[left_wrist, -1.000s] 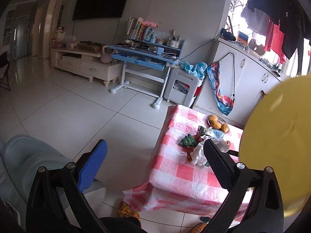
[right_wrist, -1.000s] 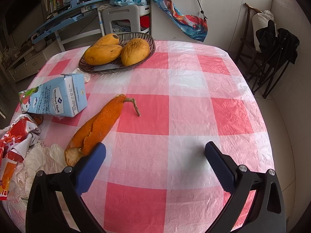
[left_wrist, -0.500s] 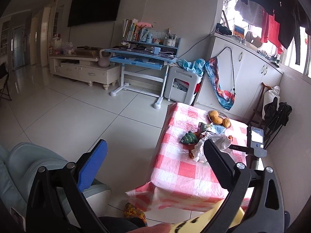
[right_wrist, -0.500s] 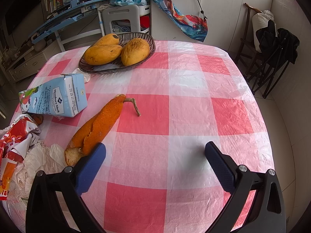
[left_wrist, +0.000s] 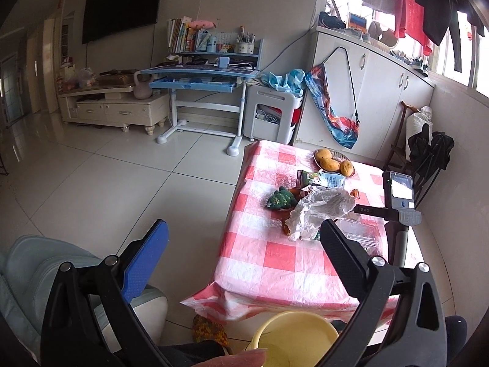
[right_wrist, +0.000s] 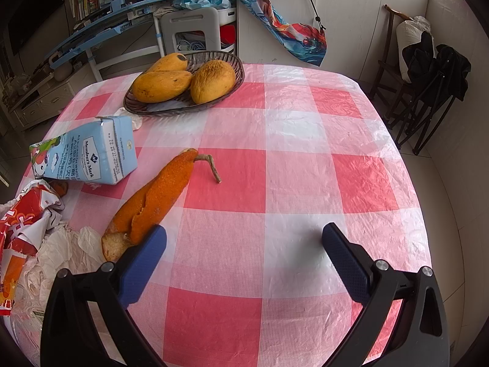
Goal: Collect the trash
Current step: 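Move both grippers toward the clutter of trash on the table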
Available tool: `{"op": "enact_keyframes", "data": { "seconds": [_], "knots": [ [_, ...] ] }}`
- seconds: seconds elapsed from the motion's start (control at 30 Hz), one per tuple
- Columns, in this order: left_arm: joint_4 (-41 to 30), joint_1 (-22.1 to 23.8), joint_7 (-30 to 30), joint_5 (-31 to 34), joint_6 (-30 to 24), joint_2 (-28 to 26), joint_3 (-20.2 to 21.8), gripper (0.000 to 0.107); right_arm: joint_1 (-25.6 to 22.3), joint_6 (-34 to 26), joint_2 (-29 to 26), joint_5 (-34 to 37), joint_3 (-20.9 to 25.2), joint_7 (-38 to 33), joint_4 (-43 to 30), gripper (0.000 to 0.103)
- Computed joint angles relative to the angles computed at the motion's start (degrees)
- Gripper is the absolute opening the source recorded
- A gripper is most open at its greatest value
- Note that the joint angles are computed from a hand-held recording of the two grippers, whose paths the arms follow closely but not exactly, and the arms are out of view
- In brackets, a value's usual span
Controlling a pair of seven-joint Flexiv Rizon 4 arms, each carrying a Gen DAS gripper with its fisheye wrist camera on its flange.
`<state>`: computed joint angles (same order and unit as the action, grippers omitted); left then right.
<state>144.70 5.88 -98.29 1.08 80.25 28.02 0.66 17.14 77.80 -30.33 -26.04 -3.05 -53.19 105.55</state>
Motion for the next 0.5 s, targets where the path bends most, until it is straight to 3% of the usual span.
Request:
{"op": "enact_keyframes", "data": {
  "seconds": [0.5],
  "knots": [
    [-1.80, -2.15, 1.42, -0.49, 0.43, -4.57, -0.07, 0.096, 0.13, -0.06, 0.02, 0.07, -0.07, 0.01, -0.03, 0.097]
  ]
}}
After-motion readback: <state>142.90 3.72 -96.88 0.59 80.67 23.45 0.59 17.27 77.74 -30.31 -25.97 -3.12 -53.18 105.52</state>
